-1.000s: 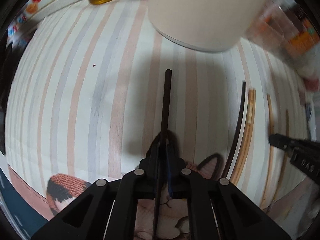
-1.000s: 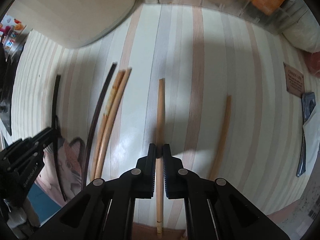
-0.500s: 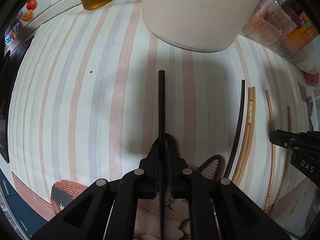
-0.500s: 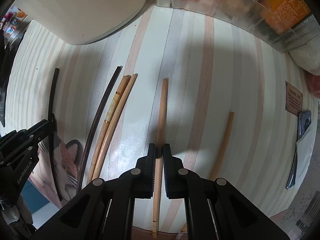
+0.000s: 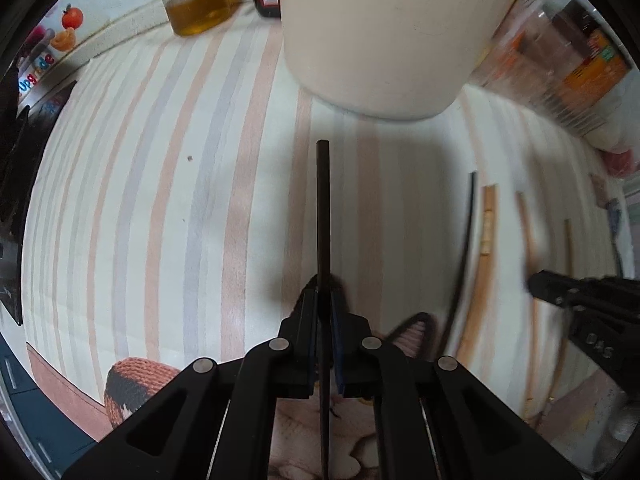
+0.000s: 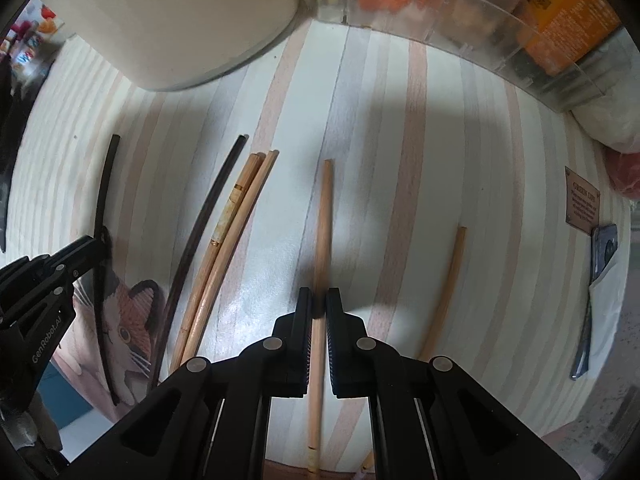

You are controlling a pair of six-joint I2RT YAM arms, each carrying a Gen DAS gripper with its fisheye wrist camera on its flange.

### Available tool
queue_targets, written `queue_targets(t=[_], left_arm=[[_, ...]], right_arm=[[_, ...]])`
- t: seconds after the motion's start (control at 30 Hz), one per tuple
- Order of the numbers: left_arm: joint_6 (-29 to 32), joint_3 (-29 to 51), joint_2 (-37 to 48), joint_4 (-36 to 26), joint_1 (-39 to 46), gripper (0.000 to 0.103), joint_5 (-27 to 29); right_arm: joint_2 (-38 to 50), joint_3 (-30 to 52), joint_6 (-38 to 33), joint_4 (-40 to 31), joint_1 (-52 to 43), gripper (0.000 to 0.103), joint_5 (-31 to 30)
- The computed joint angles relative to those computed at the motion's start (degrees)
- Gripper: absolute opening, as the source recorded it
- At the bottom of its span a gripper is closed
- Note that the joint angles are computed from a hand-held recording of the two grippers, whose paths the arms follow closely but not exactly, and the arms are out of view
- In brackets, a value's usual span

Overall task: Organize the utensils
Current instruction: 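Hold both chopsticks and begin lifting them off the mat, then lower the dark chopstick in the left tool while the right tool lowers its light chopstick into the cream holder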

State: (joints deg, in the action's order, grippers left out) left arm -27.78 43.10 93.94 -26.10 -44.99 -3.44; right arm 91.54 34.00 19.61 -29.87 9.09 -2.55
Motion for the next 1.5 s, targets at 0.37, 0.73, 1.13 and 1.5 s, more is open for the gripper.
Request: queue_targets(t=[0.37, 0.73, 1.13, 1.5], left_arm=[[-0.98, 0.89, -19.22, -10.10, -2.46, 0.004, -0.78], [2.44, 16.51, -28.18, -18.12, 0.04, 0.003, -3.88], [11.97, 48.88, -13.47, -22.19, 8.73, 0.003, -0.27], [16.71, 62.27, 3.48, -23.04, 14.12, 0.003, 1.21]], right_arm=[[-26.42, -6.86, 3.86, -5.10, -0.13, 0.006, -2.24], [-41.50, 9.03, 2.26, -15.93, -1.13, 0.006, 0.81], [-23.55, 40.27, -0.81, -11.59, -9.47, 0.006, -3.73], [-6.92, 52.22, 0.26, -1.18, -8.52, 0.006, 1.69]])
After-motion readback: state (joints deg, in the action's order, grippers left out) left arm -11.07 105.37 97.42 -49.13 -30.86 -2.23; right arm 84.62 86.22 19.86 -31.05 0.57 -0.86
